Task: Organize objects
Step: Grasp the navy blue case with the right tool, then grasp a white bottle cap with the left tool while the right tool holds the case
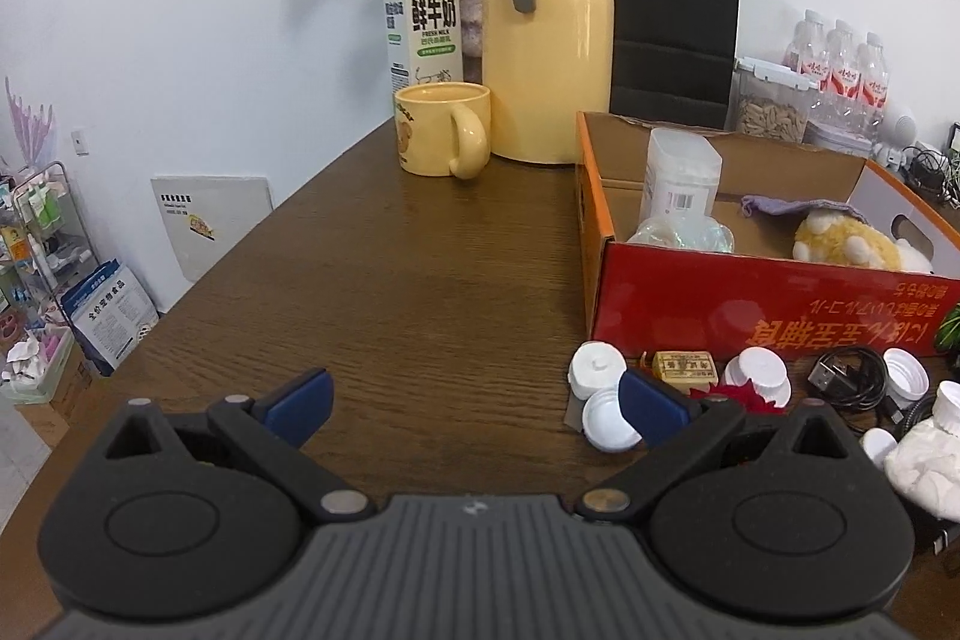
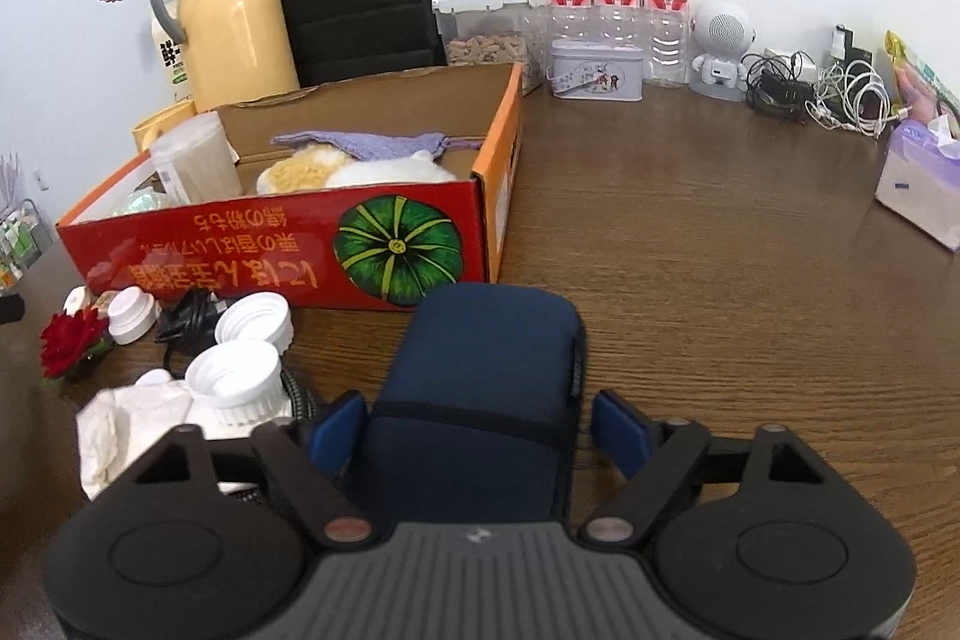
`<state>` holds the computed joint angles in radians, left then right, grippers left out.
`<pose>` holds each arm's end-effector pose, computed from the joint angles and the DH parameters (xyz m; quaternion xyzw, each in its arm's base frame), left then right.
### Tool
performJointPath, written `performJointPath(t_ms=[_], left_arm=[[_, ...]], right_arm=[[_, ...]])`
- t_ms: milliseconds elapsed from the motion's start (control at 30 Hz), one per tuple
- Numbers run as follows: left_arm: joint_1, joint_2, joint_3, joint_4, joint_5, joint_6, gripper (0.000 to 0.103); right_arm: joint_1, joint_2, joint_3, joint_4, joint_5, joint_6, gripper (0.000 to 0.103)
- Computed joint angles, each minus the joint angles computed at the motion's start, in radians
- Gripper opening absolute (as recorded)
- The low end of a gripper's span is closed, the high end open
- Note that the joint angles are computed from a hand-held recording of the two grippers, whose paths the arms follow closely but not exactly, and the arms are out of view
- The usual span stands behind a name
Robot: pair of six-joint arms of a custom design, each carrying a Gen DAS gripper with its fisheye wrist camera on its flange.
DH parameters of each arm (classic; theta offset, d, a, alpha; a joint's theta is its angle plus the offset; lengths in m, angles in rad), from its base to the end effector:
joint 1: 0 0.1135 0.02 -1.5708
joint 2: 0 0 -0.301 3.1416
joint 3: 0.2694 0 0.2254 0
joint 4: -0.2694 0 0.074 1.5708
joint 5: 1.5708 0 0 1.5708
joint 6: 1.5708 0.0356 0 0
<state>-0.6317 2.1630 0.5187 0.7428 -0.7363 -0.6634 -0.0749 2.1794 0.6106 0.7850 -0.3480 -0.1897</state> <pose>0.2515 -0.1544 0.0634 -0.1321 0.8793 0.0863 0.4495 0.3286 -0.0125 0.0674 -0.1184 0.9043 0.1087 0.3954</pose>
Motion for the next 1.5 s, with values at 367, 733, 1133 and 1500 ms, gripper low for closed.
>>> performJointPath(t_ms=[367,733,1133,1500], left_arm=[[0.051,0.062,0.177,-0.119,0.044,0.044,0.103],[0.075,0.114,0.217,-0.09,0.152,0.044,0.052],[0.061,0.112,0.136,0.068,0.166,0.05,0.025],[0.022,0.061,0.044,0.155,0.117,0.035,0.025]], right_arm=[[0.048,0.02,-0.035,0.088,0.093,-0.019,0.08],[0.049,0.035,-0.045,0.131,0.088,-0.016,0.083],[0.051,0.044,-0.058,0.172,0.087,-0.007,0.075],[0.057,0.041,-0.12,0.263,0.091,0.015,0.065]])
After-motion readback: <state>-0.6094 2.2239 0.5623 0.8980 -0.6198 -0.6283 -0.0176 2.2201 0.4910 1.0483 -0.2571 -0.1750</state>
